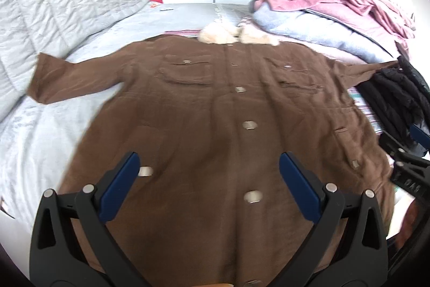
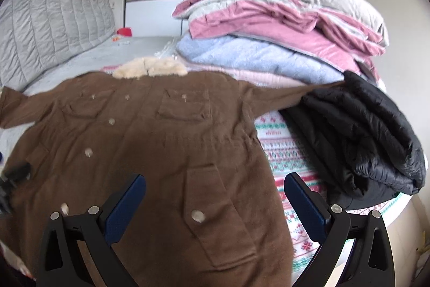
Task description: Fold large clothes
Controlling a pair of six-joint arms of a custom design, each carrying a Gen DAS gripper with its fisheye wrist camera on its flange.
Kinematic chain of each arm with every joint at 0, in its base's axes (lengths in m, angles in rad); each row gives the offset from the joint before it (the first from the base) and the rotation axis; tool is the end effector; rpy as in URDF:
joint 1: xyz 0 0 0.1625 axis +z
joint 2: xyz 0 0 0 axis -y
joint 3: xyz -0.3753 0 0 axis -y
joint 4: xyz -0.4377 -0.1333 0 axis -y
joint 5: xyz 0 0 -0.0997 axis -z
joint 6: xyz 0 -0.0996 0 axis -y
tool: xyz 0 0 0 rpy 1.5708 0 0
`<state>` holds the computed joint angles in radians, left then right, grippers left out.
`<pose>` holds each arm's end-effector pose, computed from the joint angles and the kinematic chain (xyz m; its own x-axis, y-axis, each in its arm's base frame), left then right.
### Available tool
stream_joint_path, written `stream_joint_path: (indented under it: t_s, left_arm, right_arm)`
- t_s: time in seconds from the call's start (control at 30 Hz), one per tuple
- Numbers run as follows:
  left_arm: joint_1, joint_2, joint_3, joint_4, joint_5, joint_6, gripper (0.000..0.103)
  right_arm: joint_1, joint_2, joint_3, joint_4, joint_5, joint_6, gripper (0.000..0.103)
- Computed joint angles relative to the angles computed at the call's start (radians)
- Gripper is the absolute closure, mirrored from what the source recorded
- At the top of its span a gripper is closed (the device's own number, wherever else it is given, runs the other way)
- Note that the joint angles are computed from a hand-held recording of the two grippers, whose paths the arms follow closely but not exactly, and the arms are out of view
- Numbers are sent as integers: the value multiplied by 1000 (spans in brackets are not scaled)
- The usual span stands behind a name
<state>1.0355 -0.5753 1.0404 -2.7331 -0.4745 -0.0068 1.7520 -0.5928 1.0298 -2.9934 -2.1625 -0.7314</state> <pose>-0.2232 -0.8114 0.1995 -0.6870 -0.2627 -0.6776 0.3864 0.6576 -0.6467 0.2264 -0.8042 0.2244 -0.6035 -0.1338 0.7861 -0.6753 0.6099 -0.4146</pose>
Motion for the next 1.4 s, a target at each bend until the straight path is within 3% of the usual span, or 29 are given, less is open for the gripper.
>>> stream_joint_path:
  t_s: [0.07,0.13,0.27,0.33,0.43,0.5,0.53,0.57,0.63,0.67,0.7,0.77,0.8,0.83,1.03,1.13,1.27,1.4]
  left_arm:
    - [12,-57,61,-17,42,-28,0]
    - [38,-162,166,11,52,-134,0]
    - [89,-368,371,94,20,-393,0]
    - [117,-459,465,100,-36,-492,1]
    - [133,-510,531,60,-93,-529,10]
    - [131,-504,533,49,-107,-491,16]
    - [130,-496,529,45,-102,-471,20]
    - [127,-482,518,60,-85,-467,23]
    - [132,-451,486,100,-81,-467,41]
    - [140,-443,473,121,-106,-474,48]
    - [147,-442,469,140,-131,-487,63]
    - [156,-419,443,185,-143,-513,73]
    - [155,-410,438,181,-135,-496,88]
    - [156,-406,435,175,-140,-479,91]
    - [112,-466,516,54,-129,-435,95]
    - [73,-490,554,32,-111,-410,95]
    - [54,-477,554,96,-73,-422,95]
    - [89,-478,511,254,-98,-541,92]
  right_arm:
    - [-24,-39,18,113,15,26,0]
    - [-56,-100,56,252,57,72,0]
    - [-124,-218,150,344,106,152,0]
    - [-154,-267,178,408,143,216,3]
    - [-199,-308,166,608,239,389,28]
    - [-224,-315,153,721,306,480,53]
    - [-229,-311,146,755,317,507,57]
    - [-227,-308,150,758,309,514,60]
    - [-212,-305,164,721,261,490,63]
    - [-206,-305,172,710,248,475,69]
    - [-203,-308,176,707,246,471,79]
    - [-202,-326,201,691,258,460,90]
    - [-202,-336,213,679,264,449,94]
    - [-202,-339,216,671,268,438,95]
    - [-215,-403,228,626,367,401,98]
    - [-212,-422,232,588,381,394,98]
    - [-196,-399,199,588,337,397,98]
    - [-176,-337,135,687,195,342,93]
